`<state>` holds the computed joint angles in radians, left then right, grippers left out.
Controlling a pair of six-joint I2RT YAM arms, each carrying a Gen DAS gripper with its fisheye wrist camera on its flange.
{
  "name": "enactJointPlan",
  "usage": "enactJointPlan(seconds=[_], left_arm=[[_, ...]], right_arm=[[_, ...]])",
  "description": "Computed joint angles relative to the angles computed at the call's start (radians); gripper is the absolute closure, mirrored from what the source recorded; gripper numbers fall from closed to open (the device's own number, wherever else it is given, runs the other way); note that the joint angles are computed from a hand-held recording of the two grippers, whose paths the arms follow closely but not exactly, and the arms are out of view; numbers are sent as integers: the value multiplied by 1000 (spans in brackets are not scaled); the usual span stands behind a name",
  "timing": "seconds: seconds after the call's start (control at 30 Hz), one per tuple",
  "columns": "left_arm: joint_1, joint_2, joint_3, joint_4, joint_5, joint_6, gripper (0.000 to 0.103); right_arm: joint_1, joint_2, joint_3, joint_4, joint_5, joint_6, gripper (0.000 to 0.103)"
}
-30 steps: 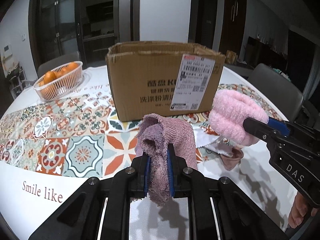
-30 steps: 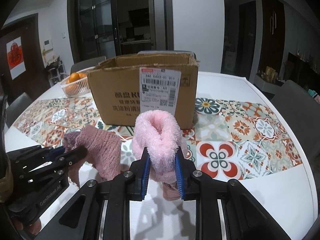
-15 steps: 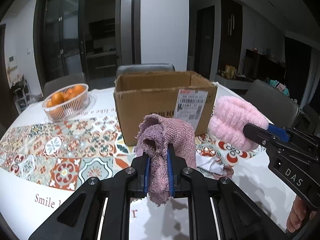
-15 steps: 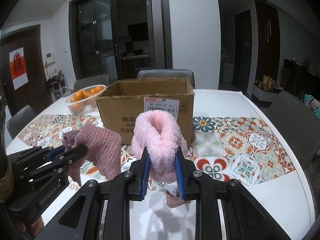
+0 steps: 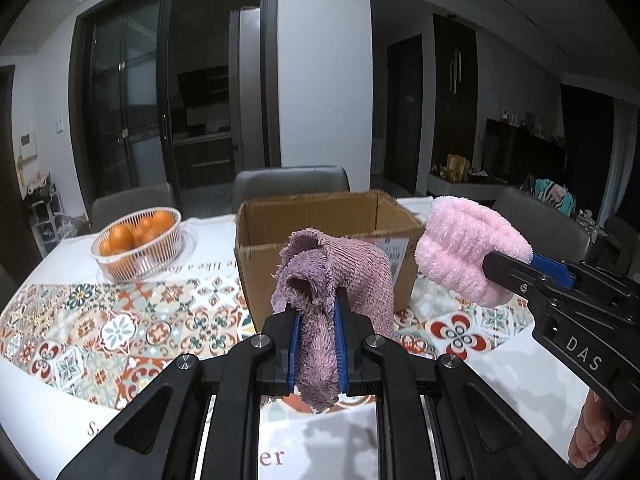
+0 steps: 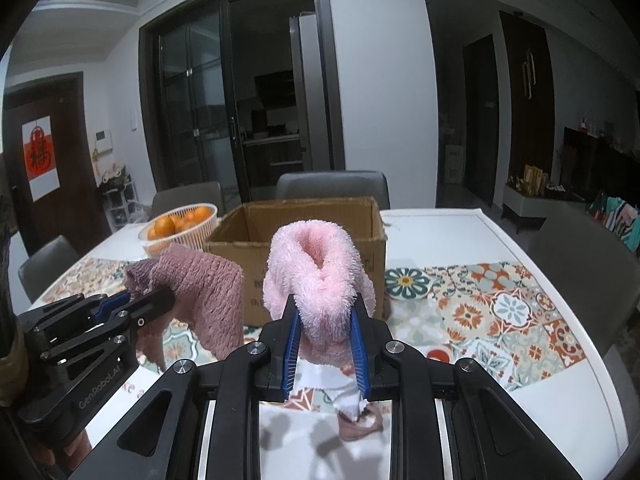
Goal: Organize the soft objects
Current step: 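Lift and carry the towel and wristband over the box with both tools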
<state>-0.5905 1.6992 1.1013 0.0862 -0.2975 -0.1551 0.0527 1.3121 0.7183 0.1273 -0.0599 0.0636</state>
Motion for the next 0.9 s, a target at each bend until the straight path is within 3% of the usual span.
enactJointPlan(seconds=[0.9], left_arm=[[37,42,222,-20,5,90,87]], right_arm=[[-22,58,193,21,-25,-6,78]])
